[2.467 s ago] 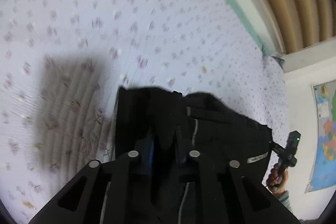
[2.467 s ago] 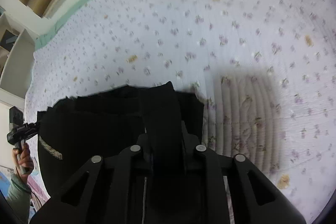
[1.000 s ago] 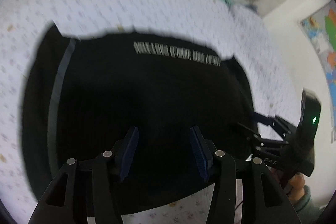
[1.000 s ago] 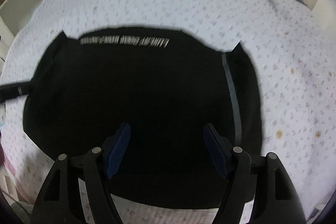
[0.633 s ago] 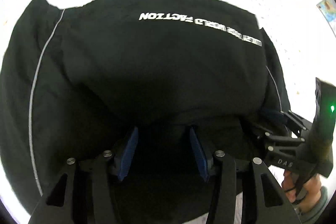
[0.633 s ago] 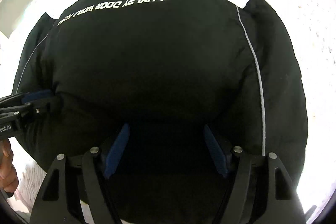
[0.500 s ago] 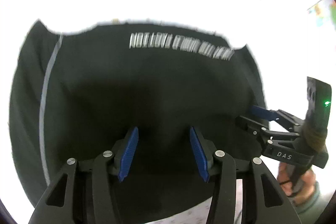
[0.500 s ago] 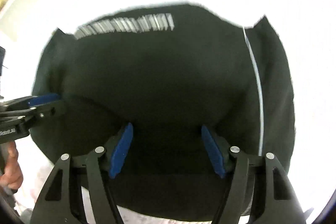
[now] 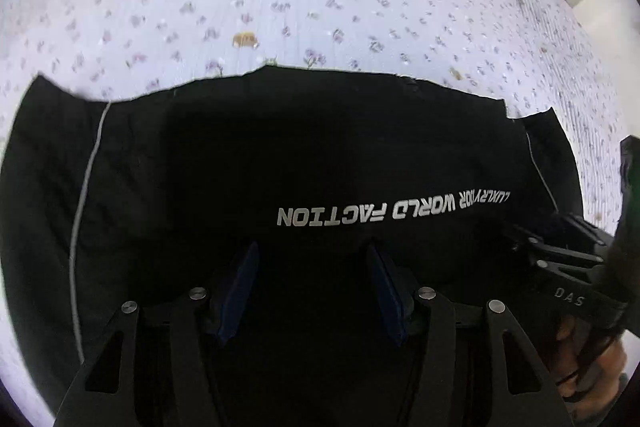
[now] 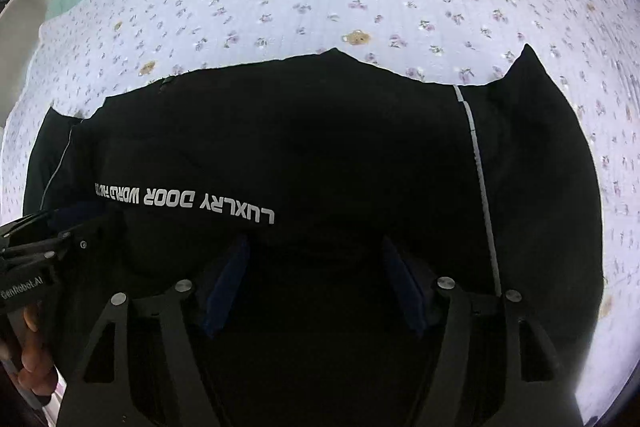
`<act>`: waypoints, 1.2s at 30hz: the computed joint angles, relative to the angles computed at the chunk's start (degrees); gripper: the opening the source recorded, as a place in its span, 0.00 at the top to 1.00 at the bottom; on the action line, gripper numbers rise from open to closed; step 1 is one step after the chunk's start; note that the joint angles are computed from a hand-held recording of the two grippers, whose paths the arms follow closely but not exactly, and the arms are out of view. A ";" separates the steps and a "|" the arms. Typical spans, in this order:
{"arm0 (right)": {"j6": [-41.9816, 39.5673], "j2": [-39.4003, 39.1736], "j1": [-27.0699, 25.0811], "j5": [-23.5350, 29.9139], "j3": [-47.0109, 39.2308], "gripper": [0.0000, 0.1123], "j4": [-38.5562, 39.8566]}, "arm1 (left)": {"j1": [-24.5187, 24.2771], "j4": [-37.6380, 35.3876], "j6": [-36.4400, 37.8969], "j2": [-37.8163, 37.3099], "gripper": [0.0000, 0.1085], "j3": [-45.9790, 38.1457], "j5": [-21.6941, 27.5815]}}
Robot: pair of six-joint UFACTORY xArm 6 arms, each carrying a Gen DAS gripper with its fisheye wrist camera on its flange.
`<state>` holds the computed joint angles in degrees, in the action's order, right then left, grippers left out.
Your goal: Fold large clothes
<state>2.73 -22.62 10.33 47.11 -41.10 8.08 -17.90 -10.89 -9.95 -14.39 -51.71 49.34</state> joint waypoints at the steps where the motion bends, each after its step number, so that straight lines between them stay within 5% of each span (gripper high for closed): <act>1: -0.65 -0.88 -0.26 0.15 0.13 0.38 0.27 | 0.27 -0.44 0.79 -0.65 0.47 -0.34 0.41; 6: -7.49 -13.13 -2.64 5.19 3.12 0.38 5.23 | 2.99 -4.48 6.98 -11.55 0.47 3.20 3.63; 12: -5.87 -27.49 0.62 12.82 9.59 0.38 -0.97 | 3.85 -9.12 9.56 -23.46 0.47 11.39 8.50; 16: 4.61 -29.25 7.59 15.78 13.93 0.38 -6.97 | 1.66 -4.94 3.89 -24.55 0.47 18.60 5.29; 19: 7.39 -28.61 8.05 12.81 15.73 0.38 -7.95 | -0.90 0.15 -1.21 -22.95 0.47 17.33 4.91; 24: 5.91 -29.26 4.56 16.94 11.93 0.38 -5.31 | -0.05 3.59 -1.55 -27.83 0.47 15.46 7.63; 28: 1.44 -36.17 -4.33 18.52 9.26 0.37 -1.10 | 6.37 3.35 0.59 -34.64 0.47 14.75 8.01; 31: -2.11 -38.11 -10.11 17.53 6.03 0.24 -2.31 | 13.71 3.16 4.88 -34.90 0.47 12.71 8.36; 36: -7.75 -37.85 -17.37 16.12 3.32 0.17 -3.03 | 28.47 -9.66 16.03 -30.28 0.42 9.53 12.91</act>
